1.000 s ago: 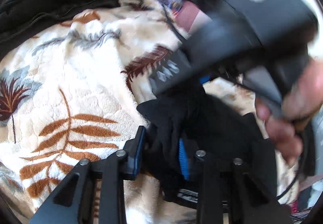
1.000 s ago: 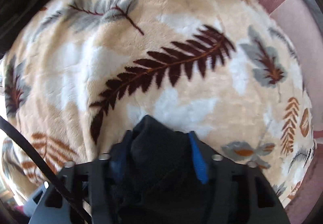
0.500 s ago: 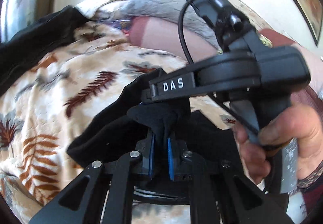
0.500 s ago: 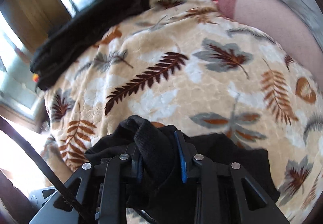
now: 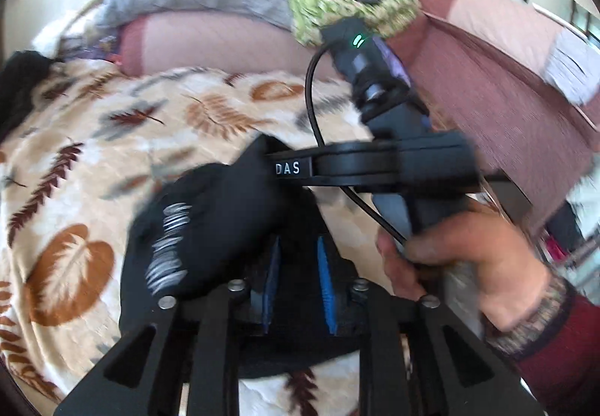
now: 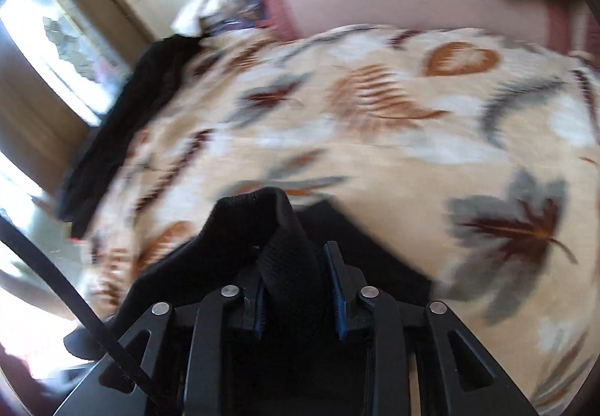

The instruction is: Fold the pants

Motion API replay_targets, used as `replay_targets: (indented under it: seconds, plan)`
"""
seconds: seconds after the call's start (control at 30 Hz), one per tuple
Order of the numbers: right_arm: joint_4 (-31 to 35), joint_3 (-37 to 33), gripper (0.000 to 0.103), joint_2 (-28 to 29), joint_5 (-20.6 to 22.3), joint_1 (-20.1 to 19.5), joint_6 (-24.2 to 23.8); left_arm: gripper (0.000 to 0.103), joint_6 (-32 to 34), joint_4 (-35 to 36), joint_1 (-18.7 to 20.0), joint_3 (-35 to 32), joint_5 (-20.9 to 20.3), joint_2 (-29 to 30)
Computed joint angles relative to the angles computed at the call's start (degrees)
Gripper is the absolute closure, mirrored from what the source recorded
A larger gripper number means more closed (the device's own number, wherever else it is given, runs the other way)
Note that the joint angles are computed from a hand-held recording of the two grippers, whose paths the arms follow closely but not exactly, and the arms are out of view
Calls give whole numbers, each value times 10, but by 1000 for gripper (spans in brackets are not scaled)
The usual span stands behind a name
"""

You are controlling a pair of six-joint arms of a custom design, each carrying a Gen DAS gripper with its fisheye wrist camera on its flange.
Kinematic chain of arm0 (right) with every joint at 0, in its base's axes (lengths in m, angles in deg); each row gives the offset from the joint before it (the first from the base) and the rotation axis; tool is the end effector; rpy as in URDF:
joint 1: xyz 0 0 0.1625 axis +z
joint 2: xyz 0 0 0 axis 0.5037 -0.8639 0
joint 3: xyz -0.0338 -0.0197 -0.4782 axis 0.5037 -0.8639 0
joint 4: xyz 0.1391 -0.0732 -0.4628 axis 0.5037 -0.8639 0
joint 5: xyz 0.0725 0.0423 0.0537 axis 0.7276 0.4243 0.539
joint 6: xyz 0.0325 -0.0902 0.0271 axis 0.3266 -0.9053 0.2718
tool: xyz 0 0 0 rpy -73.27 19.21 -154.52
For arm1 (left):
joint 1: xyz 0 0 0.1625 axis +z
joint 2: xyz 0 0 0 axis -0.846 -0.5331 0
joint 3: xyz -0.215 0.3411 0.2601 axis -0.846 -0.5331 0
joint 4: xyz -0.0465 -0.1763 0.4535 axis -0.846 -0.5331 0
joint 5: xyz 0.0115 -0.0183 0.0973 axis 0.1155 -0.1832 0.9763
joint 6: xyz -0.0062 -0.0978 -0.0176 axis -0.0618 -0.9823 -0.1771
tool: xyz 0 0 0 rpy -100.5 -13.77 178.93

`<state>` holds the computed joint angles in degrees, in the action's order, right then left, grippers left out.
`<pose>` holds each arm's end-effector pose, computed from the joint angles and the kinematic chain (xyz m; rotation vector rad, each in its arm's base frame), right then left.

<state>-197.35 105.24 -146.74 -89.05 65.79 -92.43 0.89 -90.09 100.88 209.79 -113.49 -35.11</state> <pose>0.1657 -0.5910 0.1410 0.4355 -2.6988 0.5949 -0.2146 -0.4544 0.1169 0.8351 2.5688 -0.7174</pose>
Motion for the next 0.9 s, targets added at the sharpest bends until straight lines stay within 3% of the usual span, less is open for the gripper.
replay_targets:
  seconds: [0.1,0.13,0.17,0.4,0.47,0.57,0.7,0.73,0.9]
  plan:
    - [-80,18,70,10,-77,-11,-29,70,7,26,2,12,-15,-24]
    - [-104,29,59,4,-73,-23,-31,61,8,36,3,18,-13,-38]
    - [-112,36,50,-4,-61,-31,-26,58,0,43,-3,20,-8,-42]
    - [-214,107,47,-61,66,-92,24,58,-20,72,18,19,18,-77]
    - [-218,123,47,-73,130,-107,35,57,-27,79,28,15,-18,-89]
    - [-221,136,47,-77,173,-107,39,54,-20,96,40,11,-75,-109]
    - [-161,140,46,-86,272,-111,51,49,-25,107,33,24,-74,-135]
    - [-139,138,41,-85,288,-111,53,48,-29,113,31,25,-68,-140]
    - [-112,138,32,-68,322,-107,69,46,-32,127,28,32,-58,-163]
